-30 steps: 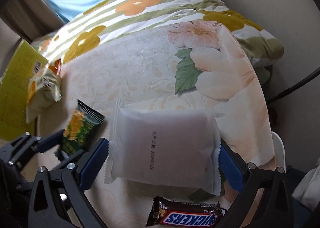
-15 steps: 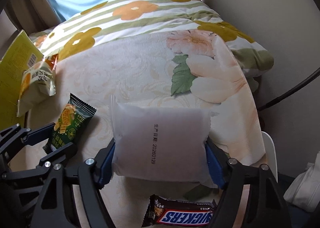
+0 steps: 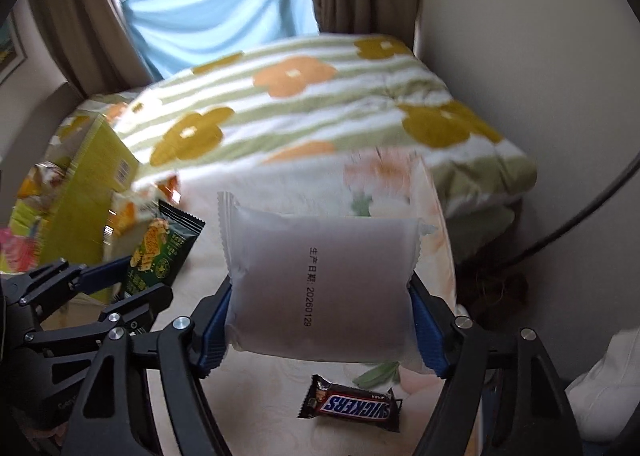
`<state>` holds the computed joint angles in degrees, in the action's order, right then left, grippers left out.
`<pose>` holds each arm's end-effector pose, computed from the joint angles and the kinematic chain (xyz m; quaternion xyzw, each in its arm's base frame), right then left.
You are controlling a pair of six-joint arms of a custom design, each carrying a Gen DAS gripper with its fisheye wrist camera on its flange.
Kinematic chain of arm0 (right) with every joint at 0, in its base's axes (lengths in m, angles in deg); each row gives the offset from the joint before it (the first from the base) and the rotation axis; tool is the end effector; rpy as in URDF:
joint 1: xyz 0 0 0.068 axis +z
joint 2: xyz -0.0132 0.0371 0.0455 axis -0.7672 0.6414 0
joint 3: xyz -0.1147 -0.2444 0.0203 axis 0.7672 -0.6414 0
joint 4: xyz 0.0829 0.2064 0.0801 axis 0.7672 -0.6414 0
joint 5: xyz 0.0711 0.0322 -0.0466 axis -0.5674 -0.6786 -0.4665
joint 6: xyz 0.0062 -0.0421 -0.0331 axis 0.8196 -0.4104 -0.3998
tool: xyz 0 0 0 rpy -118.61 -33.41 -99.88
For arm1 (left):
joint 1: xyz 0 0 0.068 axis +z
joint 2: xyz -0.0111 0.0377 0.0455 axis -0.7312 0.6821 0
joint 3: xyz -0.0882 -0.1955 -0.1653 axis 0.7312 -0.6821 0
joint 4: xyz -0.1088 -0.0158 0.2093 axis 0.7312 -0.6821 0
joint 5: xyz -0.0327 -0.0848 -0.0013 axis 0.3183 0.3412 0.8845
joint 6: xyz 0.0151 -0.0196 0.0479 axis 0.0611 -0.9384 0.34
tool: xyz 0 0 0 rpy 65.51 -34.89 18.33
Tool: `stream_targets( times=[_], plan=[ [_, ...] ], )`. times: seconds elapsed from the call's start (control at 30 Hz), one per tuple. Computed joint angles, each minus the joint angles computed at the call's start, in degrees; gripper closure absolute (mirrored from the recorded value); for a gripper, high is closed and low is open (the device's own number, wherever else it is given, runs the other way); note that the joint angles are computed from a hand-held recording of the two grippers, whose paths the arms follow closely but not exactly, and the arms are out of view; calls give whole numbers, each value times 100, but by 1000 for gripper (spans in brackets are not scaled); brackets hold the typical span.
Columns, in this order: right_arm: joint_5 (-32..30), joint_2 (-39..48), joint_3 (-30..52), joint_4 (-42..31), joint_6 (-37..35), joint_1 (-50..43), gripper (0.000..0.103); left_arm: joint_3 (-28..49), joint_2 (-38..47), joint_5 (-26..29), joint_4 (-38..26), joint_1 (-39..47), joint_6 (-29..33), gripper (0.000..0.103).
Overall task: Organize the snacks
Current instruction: 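Lift both held packs and carry them over the box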
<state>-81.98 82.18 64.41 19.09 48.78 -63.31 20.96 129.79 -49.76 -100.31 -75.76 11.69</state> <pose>0.2780 -0.0534 0.2925 -0.0871 0.9517 0.0841 0.2821 0.2722 -0.1451 0.2973 0.0488 0.9560 -0.0698 0.2806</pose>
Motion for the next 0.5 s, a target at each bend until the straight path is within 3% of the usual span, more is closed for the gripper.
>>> stream_targets(
  times=[0.3, 0.5],
  plan=[
    [-752, -184, 1286, -1012, -249, 235, 31, 960, -783, -673, -1152, 238, -377, 62],
    [-768, -233, 1892, -1305, 321, 1111, 31, 1387, -1256, -350, -1690, 1391, 100, 62]
  ],
)
